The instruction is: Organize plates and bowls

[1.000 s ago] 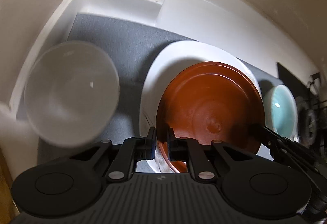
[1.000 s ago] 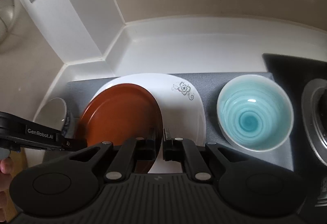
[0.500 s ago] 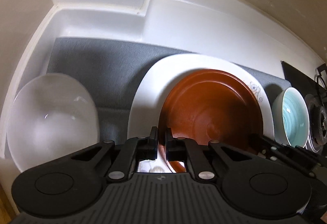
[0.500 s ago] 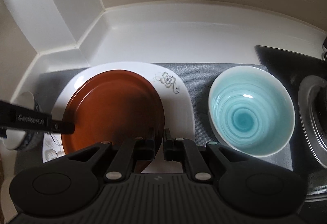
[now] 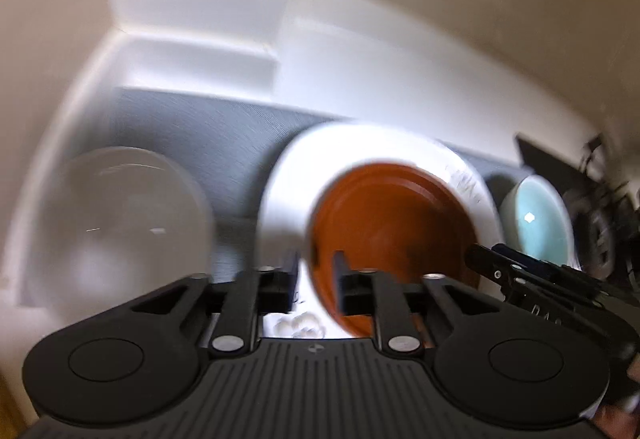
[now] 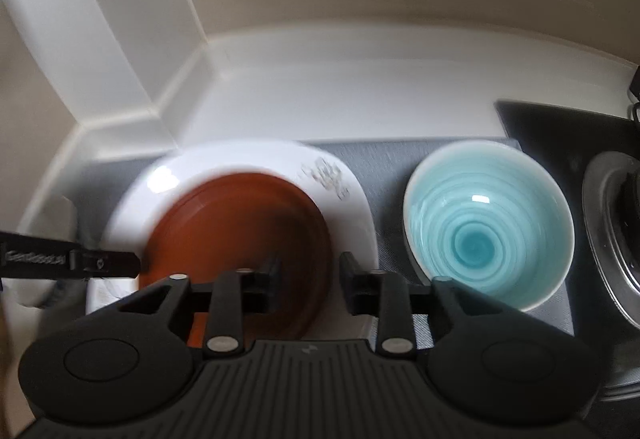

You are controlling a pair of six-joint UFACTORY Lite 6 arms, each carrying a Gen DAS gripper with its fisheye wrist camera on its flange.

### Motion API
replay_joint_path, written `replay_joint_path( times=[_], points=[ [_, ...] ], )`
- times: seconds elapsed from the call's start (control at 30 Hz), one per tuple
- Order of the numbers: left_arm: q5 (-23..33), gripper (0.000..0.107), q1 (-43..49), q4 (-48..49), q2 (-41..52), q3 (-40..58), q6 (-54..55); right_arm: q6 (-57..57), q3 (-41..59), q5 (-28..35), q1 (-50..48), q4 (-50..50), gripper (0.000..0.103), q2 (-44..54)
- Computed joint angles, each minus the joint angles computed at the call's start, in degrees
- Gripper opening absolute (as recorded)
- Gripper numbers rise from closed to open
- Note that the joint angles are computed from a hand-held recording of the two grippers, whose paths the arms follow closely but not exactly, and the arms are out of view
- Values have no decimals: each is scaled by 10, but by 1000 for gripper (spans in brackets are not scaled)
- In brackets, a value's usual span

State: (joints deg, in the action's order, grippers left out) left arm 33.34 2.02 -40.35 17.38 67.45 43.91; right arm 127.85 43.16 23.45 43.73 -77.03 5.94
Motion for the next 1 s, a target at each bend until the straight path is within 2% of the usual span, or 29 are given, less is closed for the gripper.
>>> replay_joint_path(
  times=[0.07, 0.17, 0.27, 0.33, 0.43, 0.5, 0.57, 0.7, 0.83, 0.9, 1.0],
  points=[
    [11, 54, 61, -60, -71, -59, 78, -49, 4, 36, 20, 45, 35, -17],
    [47, 61, 161, -97, -121, -101, 155, -44, 1, 50, 38, 50, 36, -44],
    [51, 68, 239, -100, -110, -105, 189, -51, 30, 51, 57, 56, 41, -29],
    [49, 66, 267, -75, -71, -84, 174, -53, 62, 41, 69, 53, 45, 0],
    [71, 59, 305, -77, 3, -35, 149, -76, 141, 29, 88, 74, 45, 73],
    [93, 34, 323, -67, 56, 3, 118, -104, 203, 19, 97, 95, 45, 128],
    [150, 29, 345, -75, 110, 48, 103, -116, 260, 7, 104, 97, 45, 173],
    [207, 29, 368, -102, 145, 80, 107, -173, 366, -20, 101, 152, 45, 250],
    [245, 29, 382, -120, 191, 128, 75, -273, 442, -27, 92, 257, 45, 301],
    [277, 29, 402, -135, 211, 151, 62, -323, 471, -29, 87, 304, 45, 321],
    [341, 29, 435, -178, 237, 171, 76, -333, 487, -27, 84, 320, 45, 334]
  ],
)
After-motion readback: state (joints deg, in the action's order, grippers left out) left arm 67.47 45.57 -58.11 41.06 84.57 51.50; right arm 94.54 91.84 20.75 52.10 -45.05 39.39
